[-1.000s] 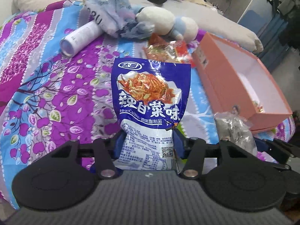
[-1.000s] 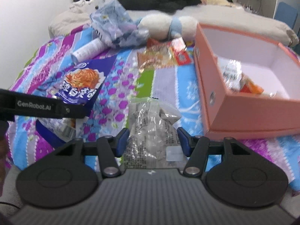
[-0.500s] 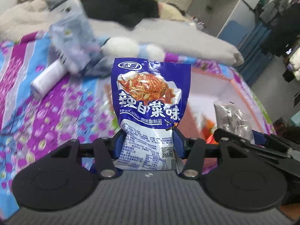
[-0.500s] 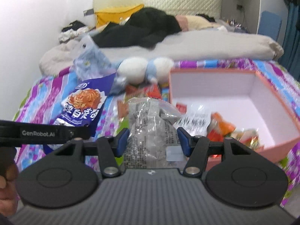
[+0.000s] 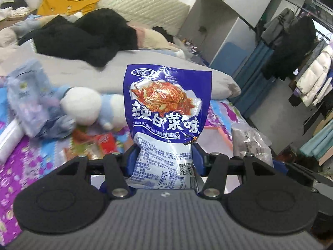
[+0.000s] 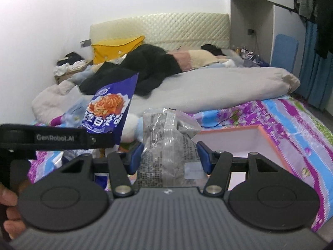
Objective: Organize snacks
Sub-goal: 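Lift both held snacks and carry them over the pink box, then open both tools to drop the noodle pack and candy bag into the box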
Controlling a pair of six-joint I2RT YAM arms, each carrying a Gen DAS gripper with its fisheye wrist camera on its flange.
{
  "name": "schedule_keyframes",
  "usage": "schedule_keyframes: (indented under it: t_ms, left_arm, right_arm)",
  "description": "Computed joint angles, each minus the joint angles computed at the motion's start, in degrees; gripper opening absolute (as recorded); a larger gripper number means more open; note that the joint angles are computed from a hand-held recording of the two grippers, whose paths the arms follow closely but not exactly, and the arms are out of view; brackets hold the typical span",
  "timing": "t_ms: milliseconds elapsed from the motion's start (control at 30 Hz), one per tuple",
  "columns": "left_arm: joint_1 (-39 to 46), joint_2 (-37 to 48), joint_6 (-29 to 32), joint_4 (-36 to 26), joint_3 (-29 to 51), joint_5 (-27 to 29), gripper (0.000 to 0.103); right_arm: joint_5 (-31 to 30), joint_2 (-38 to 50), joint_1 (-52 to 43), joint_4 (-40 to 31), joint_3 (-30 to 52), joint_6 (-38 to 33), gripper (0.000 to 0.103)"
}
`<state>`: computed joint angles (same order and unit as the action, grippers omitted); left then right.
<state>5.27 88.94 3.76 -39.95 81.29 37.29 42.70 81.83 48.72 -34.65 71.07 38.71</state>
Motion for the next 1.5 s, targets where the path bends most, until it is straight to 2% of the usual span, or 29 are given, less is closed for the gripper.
schedule_keyframes:
  t_ms: [200,333,500,633,900,967,1033,1100,1267,1500]
  left_arm:
    - [-8.5,5.4,-3.9,3.1,2.9,-3.1,0.059]
    - [-14.3,11.9,-5.1,5.1,4.5,-7.3,0.059]
    - [-18.2,18.8,-5.8,6.3,4.8,-10.1,0.059]
    - [-20.3,24.6,-5.0,4.8,7.6,-12.1,0.059]
    - [-21.9,30.8,-3.8,4.8,9.5,-14.6,0.060]
    - [-22.2,31.3,-3.5,4.6,9.9,-14.8,0.065]
    - [-22.2,31.5,-3.1,3.7,10.6,-13.7,0.072]
    - [-22.5,30.5,-3.1,4.4,9.9,-14.3,0.079]
    - [-22.3,25.6,-3.5,6.3,6.2,-14.2,0.081]
    - [-19.6,15.5,-2.8,8.0,-0.2,-13.4,0.081]
  right_arm:
    - [-5.3,-4.1,-8.8,2.2,-5.8,-2.1,0.059]
    - [-9.9,-4.5,-14.9,3.4,-9.6,-2.7,0.059]
    - [-16.9,-1.5,-21.6,7.0,-14.4,-3.8,0.059]
    - [-22.6,1.9,-25.3,11.6,-18.0,-3.9,0.059]
    - [-27.4,8.4,-29.1,19.4,-22.1,-3.6,0.060]
    - [-28.6,9.4,-30.4,20.1,-22.0,-4.0,0.062]
    - [-29.2,9.3,-31.0,20.5,-22.2,-3.9,0.071]
    - [-28.7,8.6,-30.8,20.7,-22.6,-4.1,0.072]
    - [-26.7,4.8,-29.7,19.8,-24.0,-3.1,0.072]
    - [-21.6,-3.5,-25.6,14.9,-24.4,-0.1,0.072]
